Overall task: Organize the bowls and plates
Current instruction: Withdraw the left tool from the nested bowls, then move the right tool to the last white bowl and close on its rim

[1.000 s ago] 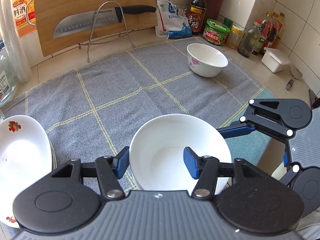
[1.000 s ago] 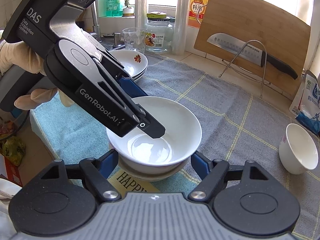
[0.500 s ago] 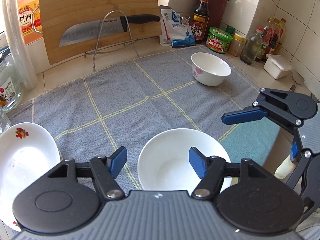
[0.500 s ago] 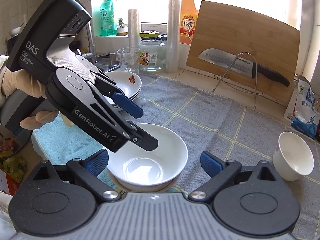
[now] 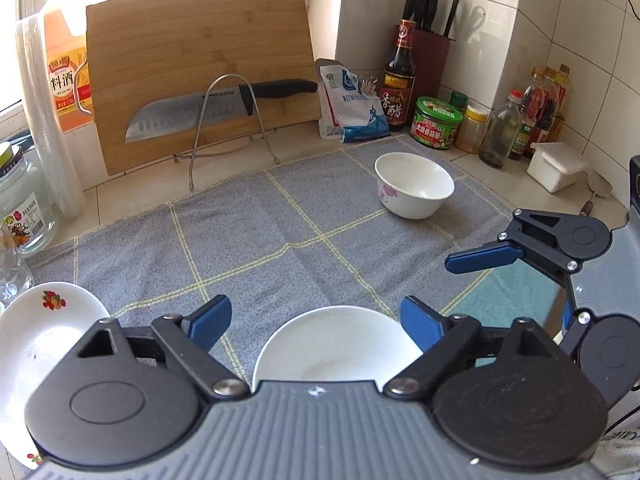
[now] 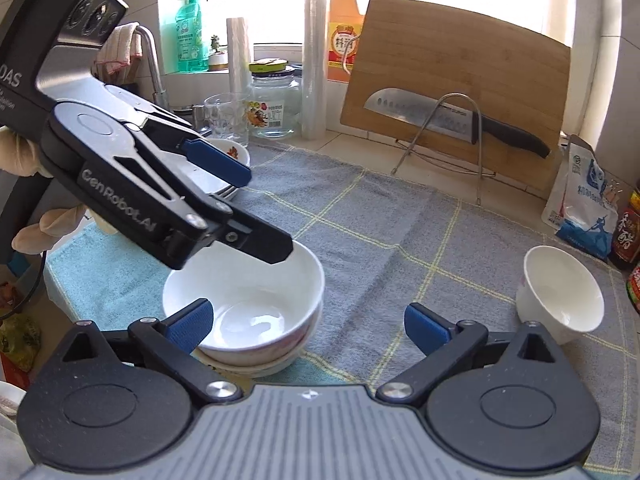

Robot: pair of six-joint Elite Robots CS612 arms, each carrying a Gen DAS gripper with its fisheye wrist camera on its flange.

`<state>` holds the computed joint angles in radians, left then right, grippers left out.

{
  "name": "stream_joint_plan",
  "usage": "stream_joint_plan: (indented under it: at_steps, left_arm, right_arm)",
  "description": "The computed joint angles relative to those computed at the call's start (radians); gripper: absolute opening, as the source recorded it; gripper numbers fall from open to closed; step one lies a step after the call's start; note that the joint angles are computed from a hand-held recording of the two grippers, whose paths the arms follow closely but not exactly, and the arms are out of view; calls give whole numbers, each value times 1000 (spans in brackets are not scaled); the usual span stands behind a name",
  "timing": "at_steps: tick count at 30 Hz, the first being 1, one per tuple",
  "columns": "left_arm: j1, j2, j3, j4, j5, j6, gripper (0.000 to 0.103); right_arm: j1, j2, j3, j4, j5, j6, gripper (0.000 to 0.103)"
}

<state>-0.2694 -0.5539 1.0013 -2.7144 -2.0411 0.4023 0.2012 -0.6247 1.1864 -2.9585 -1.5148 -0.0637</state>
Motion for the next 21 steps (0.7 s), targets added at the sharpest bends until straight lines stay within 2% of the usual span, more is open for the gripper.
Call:
stream_joint_plan:
  at_steps: [9, 14, 17, 21]
  left_arm:
    - [-40, -17, 59, -128, -15, -72, 97]
    - [-69, -17, 64, -112, -33, -63, 97]
    - [-90, -14, 74, -131, -12, -59, 99]
    - [-128, -5, 101, -232, 73, -49, 100]
  right_arm:
    - [-49, -43, 80, -29, -103, 40, 103]
    - [-79, -53, 96, -28, -139, 27, 103]
    - [-98, -54, 93, -10, -150, 23, 103]
    - [-124, -51, 78, 35, -147, 26, 103]
